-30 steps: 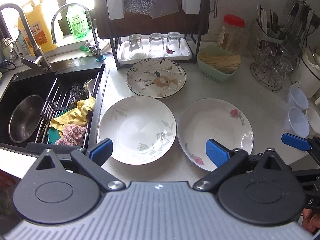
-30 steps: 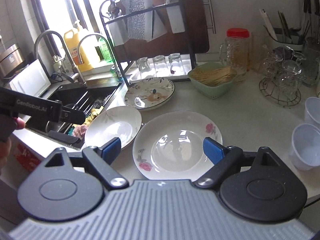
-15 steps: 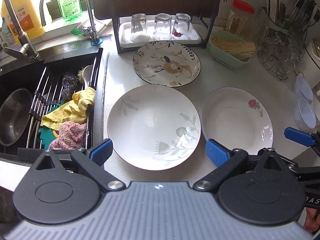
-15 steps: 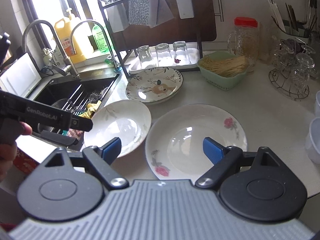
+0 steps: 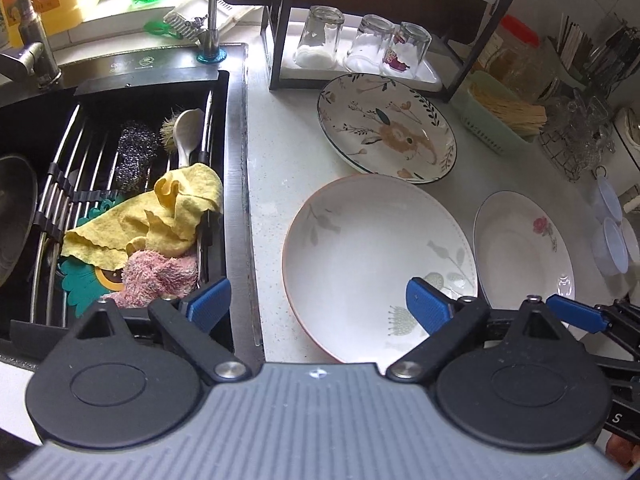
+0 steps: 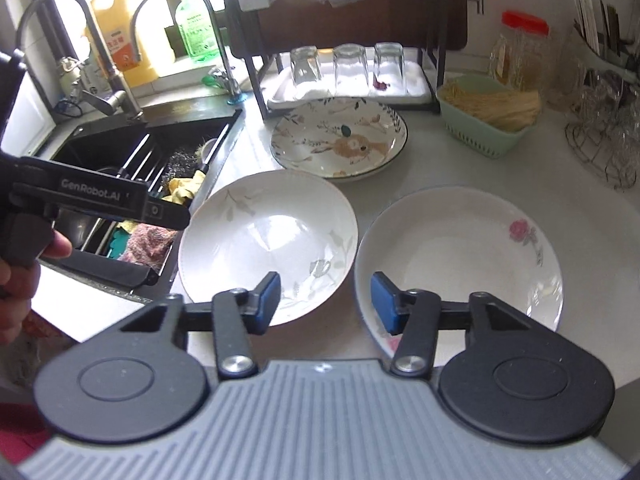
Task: Organize plates and bowls
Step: 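Close both grippers on the rim of the leaf-pattern plate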
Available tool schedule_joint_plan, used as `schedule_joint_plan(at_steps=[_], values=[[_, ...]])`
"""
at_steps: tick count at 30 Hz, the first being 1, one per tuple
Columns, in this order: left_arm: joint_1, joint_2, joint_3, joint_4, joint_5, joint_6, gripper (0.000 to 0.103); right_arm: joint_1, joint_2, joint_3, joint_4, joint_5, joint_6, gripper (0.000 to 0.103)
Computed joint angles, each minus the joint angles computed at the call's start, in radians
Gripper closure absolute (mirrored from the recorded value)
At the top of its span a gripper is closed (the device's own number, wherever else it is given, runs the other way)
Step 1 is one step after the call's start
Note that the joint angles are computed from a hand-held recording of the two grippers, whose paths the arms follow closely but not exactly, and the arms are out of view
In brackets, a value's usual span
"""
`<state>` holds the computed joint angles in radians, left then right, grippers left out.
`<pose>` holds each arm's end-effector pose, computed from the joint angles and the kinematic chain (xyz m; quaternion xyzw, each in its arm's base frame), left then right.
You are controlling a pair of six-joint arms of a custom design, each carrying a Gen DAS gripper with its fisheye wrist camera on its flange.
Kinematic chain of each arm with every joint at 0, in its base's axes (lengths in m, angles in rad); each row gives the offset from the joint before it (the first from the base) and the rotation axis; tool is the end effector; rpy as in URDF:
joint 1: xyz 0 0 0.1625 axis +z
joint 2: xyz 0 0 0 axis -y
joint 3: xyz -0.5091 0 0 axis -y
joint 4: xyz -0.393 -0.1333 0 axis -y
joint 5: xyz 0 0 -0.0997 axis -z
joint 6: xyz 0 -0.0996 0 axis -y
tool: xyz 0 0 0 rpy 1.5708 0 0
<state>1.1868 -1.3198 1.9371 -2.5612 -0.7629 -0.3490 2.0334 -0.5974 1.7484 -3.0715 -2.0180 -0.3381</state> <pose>-0.0213 -0.6006 0.4004 -0.0571 0.9047 -0.2976 0.2995 0.3956 -0.5911 0.0398 0.3387 -0.8993 0.1829 0.2074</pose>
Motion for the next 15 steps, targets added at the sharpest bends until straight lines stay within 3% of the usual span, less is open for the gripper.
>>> schedule_joint_plan(at_steps=[3, 4, 6, 10, 12, 15], values=[[0.04, 0.011, -0.028, -0.009, -0.063, 0.068, 0.013, 0.007, 0.022, -0.017, 0.02, -0.022, 0.079, 0.058], [0.053, 0.019, -0.04, -0.011, -0.082, 0.096, 0.015, 0.009, 0.028, -0.025, 0.038, -0.033, 0.141, 0.062], [0.074, 0.035, -0.063, -0.016, -0.105, 0.155, 0.02, 0.005, 0.035, -0.033, 0.047, -0.033, 0.233, 0.075], [0.109, 0.064, -0.106, -0.011, -0.148, 0.233, 0.026, 0.003, 0.064, -0.043, 0.016, -0.058, 0.354, 0.074], [0.122, 0.08, -0.125, -0.005, -0.162, 0.269, 0.04, 0.008, 0.083, -0.047, 0.004, -0.086, 0.376, 0.075], [0.139, 0.098, -0.152, 0.013, -0.186, 0.305, 0.047, 0.012, 0.105, -0.059, -0.003, -0.101, 0.409, 0.076]])
